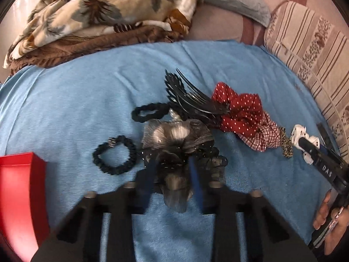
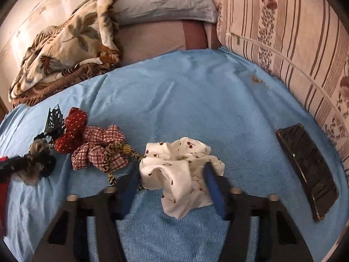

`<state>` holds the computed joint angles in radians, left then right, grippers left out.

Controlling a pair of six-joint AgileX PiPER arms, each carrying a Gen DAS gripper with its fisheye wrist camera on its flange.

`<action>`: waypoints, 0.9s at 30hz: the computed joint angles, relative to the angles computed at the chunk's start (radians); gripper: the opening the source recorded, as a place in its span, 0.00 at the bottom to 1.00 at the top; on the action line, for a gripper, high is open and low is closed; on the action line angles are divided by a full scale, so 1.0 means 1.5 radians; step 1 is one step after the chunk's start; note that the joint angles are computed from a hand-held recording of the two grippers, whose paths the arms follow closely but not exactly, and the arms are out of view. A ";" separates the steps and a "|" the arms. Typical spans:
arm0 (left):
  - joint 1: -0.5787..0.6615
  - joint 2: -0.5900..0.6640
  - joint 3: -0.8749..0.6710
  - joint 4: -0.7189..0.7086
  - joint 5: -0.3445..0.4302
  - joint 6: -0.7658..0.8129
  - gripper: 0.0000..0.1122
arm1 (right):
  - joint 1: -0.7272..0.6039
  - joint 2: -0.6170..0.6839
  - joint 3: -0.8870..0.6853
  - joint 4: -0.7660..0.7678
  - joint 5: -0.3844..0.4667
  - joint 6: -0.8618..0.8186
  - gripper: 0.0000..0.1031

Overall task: Organize jewelry
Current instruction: 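Grasp the gray sheer scrunchie with the left tool while the right grasps the white cherry scrunchie, then carry both scrunchies into the red tray and open both tools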

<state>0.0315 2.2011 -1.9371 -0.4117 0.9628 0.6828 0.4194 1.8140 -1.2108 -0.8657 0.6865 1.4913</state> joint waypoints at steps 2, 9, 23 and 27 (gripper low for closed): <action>0.001 -0.002 0.003 -0.001 -0.002 -0.004 0.04 | -0.003 -0.003 0.007 0.006 -0.005 0.000 0.23; 0.049 -0.077 0.077 -0.097 0.009 0.060 0.03 | 0.029 -0.040 0.043 -0.067 0.030 0.101 0.11; 0.248 -0.217 0.154 -0.260 0.092 0.224 0.03 | 0.140 -0.158 0.121 -0.165 -0.076 0.284 0.11; 0.293 -0.197 0.122 -0.261 0.083 0.231 0.03 | 0.177 -0.104 0.026 -0.086 -0.090 0.179 0.11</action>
<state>0.4715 1.9057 -1.7546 -0.8032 1.0866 1.0298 0.6851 1.6587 -1.1710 -0.9940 0.5509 1.7595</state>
